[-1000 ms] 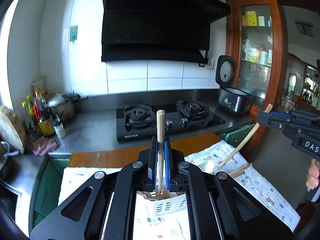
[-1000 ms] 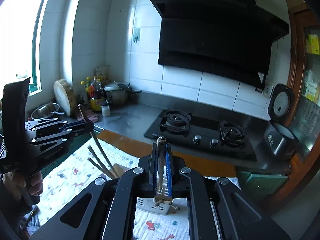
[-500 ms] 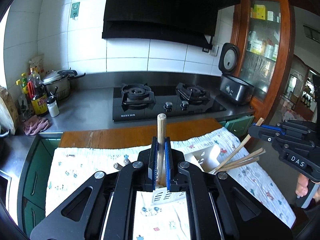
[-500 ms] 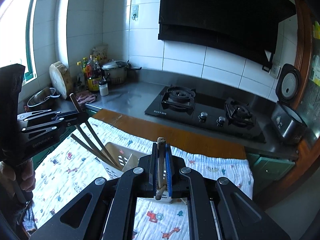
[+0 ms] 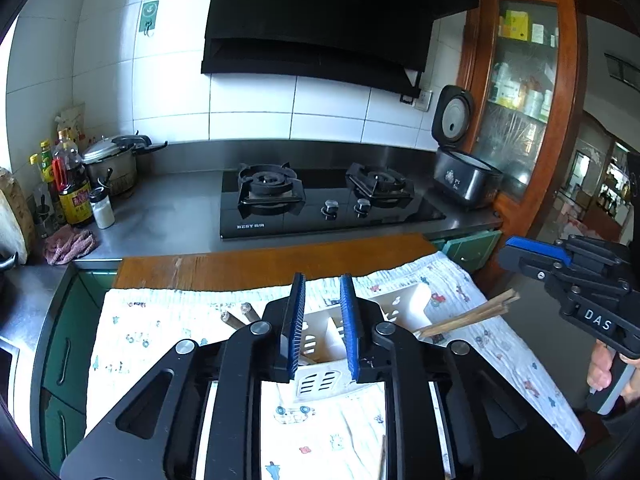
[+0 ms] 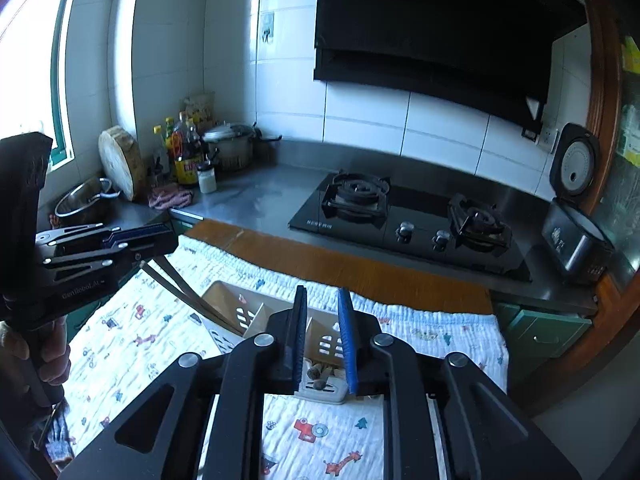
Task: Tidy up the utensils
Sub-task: 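Lower the left tool onto a chopstick and close while the right tool grasps the last one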
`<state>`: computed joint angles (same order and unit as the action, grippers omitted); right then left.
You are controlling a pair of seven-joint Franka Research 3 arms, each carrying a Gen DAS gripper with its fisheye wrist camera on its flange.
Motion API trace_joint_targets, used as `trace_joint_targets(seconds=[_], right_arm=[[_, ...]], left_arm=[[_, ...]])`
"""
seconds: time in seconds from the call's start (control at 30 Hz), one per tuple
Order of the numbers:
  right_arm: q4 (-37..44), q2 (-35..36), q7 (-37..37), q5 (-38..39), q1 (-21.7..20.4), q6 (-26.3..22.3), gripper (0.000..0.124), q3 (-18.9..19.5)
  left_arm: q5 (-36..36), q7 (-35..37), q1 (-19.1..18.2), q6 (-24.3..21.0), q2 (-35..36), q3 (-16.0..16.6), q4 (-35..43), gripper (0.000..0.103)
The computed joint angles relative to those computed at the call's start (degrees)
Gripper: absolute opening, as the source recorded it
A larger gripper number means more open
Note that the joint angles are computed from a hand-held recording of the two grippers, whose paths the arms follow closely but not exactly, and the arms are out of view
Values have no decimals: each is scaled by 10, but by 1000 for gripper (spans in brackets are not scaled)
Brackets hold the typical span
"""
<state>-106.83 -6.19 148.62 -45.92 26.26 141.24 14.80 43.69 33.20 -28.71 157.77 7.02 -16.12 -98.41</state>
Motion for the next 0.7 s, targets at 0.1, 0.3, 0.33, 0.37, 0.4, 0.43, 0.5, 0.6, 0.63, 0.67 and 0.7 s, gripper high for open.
trace_joint_targets(seconds=[0.1,0.3,0.33,0.37,0.4,0.43,0.5,0.6,0.63,0.67,0.7], right_arm=[[-18,-26,22,-19,1,-4,29,9],[-87,-94,54,-14,-7,-2,38,48],[-105,-107,58,-7,-6,5,38,55],[-117,-116,61,-3,-8,7,38,63],[-129,-125,65,0,-10,7,38,72],[-149,-136,71,6,-9,11,38,82],[-172,-148,82,14,-11,15,38,98],[-209,-165,104,17,-14,17,38,126],[-224,-171,117,17,-13,19,38,136],[-236,-176,127,20,-12,23,38,143],[-247,-179,137,20,-12,25,38,151]], left_arm=[[17,-25,0,13,-33,-1,-33,26],[38,-72,18,28,-121,-32,-131,33],[39,-77,22,29,-134,-39,-147,34],[45,-89,27,31,-152,-47,-168,34],[46,-96,31,34,-165,-54,-185,37],[41,-99,34,37,-178,-60,-201,37],[44,-123,43,41,-208,-76,-239,37],[32,-136,49,63,-241,-93,-289,37],[30,-141,52,68,-252,-99,-305,37],[33,-151,57,70,-263,-110,-320,37],[36,-161,63,70,-272,-121,-332,37]])
